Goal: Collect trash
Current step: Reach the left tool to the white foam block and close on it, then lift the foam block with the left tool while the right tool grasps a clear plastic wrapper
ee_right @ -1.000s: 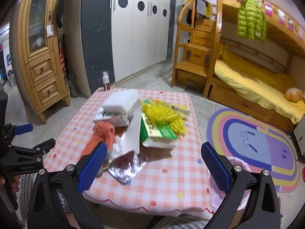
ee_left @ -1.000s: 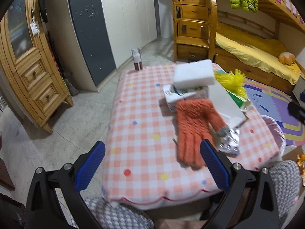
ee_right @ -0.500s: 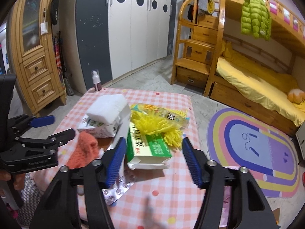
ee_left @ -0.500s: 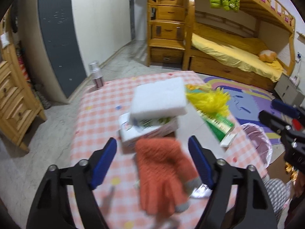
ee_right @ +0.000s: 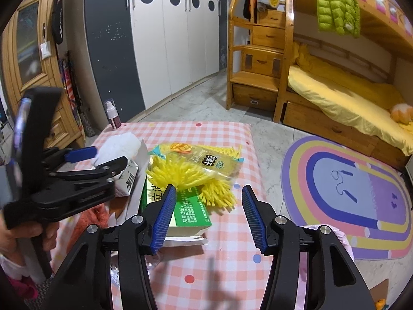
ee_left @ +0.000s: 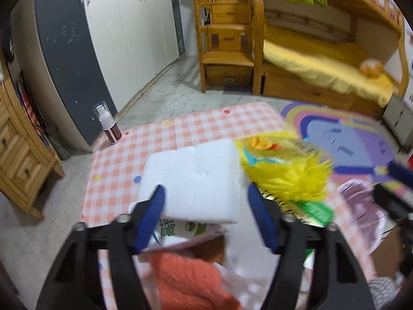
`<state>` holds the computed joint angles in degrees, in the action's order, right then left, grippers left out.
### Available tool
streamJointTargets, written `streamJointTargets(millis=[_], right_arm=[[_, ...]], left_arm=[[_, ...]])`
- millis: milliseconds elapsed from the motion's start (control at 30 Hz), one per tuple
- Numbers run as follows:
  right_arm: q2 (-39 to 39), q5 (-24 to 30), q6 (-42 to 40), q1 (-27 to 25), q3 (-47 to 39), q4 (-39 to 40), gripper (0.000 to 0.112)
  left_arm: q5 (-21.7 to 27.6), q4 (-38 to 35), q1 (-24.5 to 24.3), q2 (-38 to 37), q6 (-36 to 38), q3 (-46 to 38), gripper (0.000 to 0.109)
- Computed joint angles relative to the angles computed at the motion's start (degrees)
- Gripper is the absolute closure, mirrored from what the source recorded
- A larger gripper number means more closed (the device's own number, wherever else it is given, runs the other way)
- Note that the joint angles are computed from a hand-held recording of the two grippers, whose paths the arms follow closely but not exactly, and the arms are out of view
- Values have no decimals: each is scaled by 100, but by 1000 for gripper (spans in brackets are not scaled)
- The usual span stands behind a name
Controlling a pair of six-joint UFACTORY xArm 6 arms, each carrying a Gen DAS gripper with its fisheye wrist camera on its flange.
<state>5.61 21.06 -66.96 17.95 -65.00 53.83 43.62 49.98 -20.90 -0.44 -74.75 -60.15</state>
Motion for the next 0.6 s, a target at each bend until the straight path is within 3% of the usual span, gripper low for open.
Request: streamJointTargets(millis=[200,433,600], right_arm=[[-64,206,-10,-111,-8,-25,58],[47,109,-115,-51,-120,-112,58],[575,-159,218,15,-411,-697,62]], left_arm=[[-119,208,1,-251,42,298,71],[-218,457,40,-1454,-314,1121,72],[-42,467,53,-1892,-313,1380,72]])
